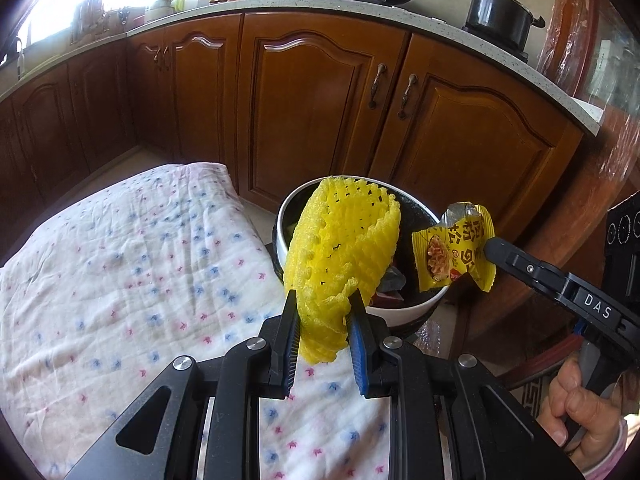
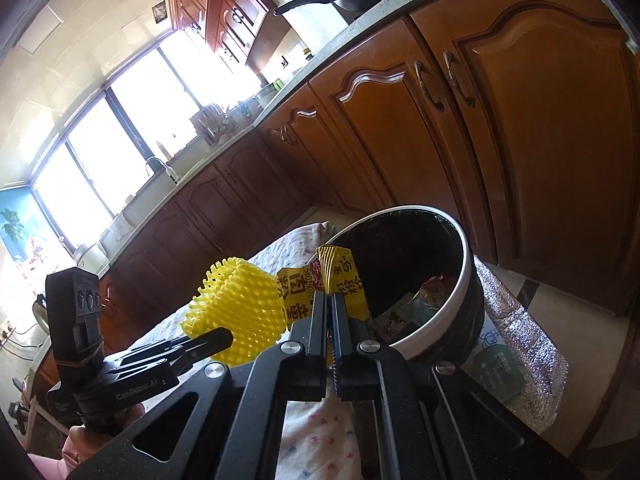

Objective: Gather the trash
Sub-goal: 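Carry the foam net and wrapper over the bin and open both grippers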

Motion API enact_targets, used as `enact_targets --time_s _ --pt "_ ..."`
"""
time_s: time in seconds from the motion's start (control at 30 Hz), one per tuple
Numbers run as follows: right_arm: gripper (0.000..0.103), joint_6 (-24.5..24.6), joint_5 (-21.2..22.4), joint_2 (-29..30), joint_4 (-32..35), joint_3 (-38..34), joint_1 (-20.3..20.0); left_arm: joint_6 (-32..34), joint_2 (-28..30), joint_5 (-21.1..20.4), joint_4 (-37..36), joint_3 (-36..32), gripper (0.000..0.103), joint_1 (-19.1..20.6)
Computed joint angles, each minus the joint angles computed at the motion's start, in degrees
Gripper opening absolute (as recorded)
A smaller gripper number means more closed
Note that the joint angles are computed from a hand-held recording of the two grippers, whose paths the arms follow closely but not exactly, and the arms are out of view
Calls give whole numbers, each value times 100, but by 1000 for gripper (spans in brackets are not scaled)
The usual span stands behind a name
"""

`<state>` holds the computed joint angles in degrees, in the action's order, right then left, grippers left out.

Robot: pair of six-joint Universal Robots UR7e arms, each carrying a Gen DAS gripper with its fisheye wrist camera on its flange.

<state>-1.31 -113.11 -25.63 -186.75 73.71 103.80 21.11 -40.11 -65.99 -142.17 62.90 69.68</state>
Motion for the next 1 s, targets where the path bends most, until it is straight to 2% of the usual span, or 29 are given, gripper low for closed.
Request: enact_targets --time_s 0.5,0.77,1.0 --pt "2 -332 -344 128 421 -513 -13 183 712 248 635 -1077 21 -117" --pt "2 -455 -581 236 838 -893 -34 258 922 361 888 -1288 21 -185" --pt "2 -403 -607 299 1248 -1104 -121 179 1030 407 1074 -1400 21 -181"
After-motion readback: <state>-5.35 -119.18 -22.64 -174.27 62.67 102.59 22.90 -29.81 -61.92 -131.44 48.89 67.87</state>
